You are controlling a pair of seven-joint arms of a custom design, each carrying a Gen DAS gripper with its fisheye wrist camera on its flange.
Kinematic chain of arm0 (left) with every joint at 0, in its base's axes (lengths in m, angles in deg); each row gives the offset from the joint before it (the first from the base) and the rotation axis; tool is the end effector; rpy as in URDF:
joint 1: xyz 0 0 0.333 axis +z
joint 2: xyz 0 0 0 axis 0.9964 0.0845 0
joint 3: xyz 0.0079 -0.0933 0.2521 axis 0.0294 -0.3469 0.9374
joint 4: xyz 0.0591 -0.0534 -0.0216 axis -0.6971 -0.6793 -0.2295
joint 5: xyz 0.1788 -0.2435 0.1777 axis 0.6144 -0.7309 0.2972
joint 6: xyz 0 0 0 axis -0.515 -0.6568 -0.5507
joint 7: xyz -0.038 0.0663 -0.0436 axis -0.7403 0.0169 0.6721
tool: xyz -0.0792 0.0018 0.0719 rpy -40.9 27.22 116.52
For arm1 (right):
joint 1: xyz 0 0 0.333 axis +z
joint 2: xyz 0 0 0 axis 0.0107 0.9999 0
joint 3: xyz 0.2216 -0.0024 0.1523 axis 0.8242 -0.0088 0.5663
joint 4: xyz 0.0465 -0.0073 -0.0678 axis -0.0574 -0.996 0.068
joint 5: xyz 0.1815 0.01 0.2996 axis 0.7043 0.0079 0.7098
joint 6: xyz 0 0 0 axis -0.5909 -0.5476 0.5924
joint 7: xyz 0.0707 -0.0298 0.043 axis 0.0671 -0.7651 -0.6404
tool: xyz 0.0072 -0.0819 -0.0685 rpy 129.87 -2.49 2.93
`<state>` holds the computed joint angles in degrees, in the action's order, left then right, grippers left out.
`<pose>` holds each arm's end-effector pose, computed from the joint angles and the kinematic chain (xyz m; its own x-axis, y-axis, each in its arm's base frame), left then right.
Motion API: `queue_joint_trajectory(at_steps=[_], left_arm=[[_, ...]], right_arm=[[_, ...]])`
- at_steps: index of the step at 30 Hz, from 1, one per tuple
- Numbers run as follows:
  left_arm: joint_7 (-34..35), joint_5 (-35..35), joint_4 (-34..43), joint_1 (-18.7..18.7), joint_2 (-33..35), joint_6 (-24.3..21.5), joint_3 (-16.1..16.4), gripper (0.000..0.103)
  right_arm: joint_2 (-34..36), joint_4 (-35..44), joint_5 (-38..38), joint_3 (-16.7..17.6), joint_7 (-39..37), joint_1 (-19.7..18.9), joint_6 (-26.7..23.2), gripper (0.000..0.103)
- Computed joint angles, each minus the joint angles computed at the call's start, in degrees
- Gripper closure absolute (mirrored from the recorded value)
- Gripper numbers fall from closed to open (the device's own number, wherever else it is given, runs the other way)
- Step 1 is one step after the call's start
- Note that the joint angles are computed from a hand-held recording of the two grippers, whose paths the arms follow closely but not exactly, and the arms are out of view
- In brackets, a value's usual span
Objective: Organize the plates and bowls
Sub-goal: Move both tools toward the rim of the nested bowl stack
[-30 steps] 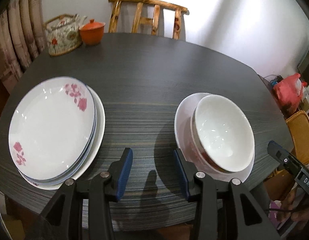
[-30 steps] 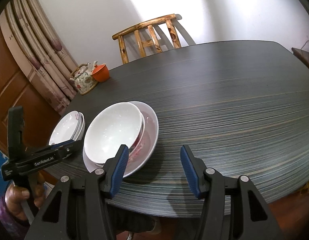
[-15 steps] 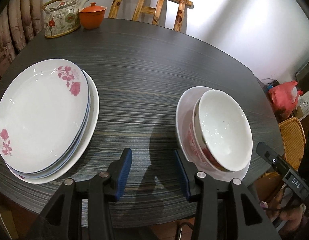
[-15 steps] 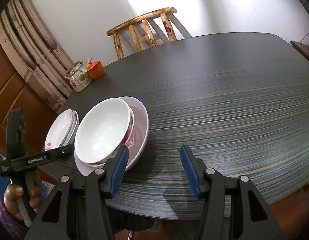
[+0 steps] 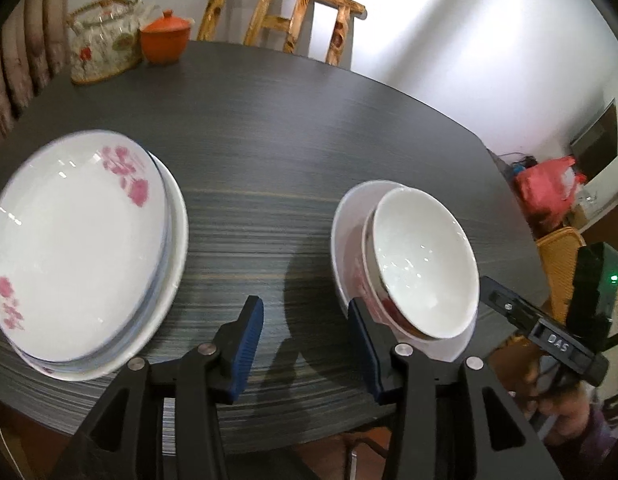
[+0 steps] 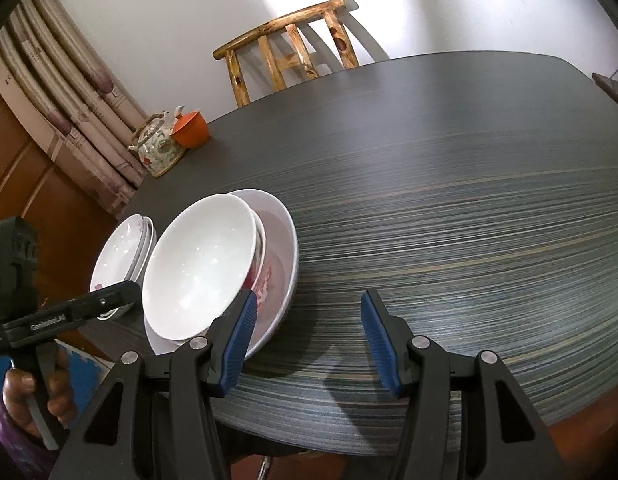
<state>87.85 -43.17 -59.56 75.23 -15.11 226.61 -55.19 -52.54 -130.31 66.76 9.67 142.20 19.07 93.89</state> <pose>0.5260 -0.2184 0.4384 -0.1016 -0.9179 0.3835 -0.9076 -0.0723 -0.4135 0.5203 0.2118 0.4499 0.0217 -0.9280 -0.3721 -0.8536 0.1765 -0.4901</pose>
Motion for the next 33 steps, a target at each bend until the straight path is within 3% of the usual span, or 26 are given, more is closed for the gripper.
queue_joint_trajectory(at_steps=[5,9,15,22,29,33], left_arm=[[3.8,-3.6,1.7,0.6,1.6,-1.3,-0.5,0.056],[3.8,-3.9,2.4,1.0,2.6,-1.5,-0.6,0.046],[-0.8,0.2,4.0,0.8,4.0,-3.5,-0.2,0.034],[-7.2,12.5,6.8,-1.1,5.9,-4.1,0.2,0.034],[-6.2,11.2,6.2,0.3,6.1,-3.6,-0.9,0.035],[-7.3,14.2,6.2,-0.5,6.2,-2.9,-0.6,0.038]], right_arm=[[0.9,0.8,1.5,0.1,-1.3,0.0,-0.3,0.052],[1.7,1.6,2.5,0.0,-2.2,-0.1,-0.9,0.051],[2.7,2.6,3.6,-0.1,-3.6,-0.4,-1.3,0.051],[3.9,3.8,3.1,-0.3,-3.5,-0.4,-2.2,0.051],[4.6,4.4,3.3,-0.2,-3.7,-0.4,-2.7,0.051],[5.1,5.0,3.9,-0.2,-4.5,-0.6,-2.8,0.051]])
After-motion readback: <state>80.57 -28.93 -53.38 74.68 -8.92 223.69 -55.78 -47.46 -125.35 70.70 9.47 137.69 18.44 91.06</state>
